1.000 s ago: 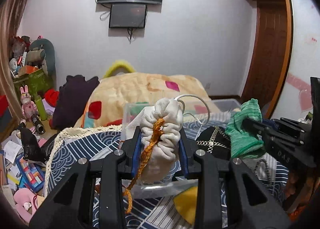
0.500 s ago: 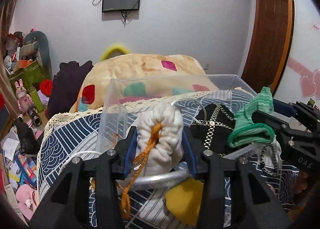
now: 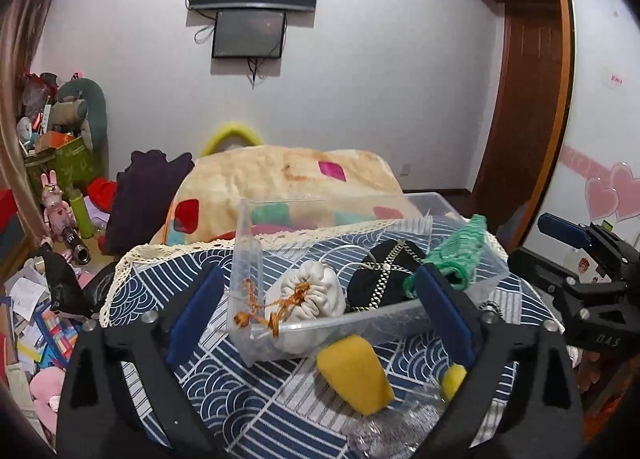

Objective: Organize soft objects
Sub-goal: 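Place the white pouch in the box with the left gripper while the right gripper drops the sock in, then grasp the yellow sponge with the left gripper while the right gripper grasps the yellow felt ball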

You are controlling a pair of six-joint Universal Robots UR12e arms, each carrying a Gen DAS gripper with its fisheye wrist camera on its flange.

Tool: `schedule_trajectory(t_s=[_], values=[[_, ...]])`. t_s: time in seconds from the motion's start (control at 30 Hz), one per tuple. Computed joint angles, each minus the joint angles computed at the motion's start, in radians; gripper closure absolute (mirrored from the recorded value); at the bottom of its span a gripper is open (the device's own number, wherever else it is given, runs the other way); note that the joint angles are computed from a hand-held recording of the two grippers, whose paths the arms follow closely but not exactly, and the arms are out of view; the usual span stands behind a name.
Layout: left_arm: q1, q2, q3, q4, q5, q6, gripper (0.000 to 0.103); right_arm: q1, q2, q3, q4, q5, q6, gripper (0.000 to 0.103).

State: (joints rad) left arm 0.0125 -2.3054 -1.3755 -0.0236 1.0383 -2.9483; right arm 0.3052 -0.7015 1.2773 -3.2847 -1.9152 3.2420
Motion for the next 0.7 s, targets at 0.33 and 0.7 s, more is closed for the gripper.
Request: schedule_trajectory(t_s=[0.33,0.7], values=[[0.007,0.027,-0.084,-0.008,-0.016,0.037,0.001,0.002,-0.011,0.055,-0.024,0.067,0.078,0.021],[-0.005,0.005,-0.082,-0.107,-0.005,0.073,0.017,0.007,0.004,0.062,0.058,0.115,0.127,0.021]])
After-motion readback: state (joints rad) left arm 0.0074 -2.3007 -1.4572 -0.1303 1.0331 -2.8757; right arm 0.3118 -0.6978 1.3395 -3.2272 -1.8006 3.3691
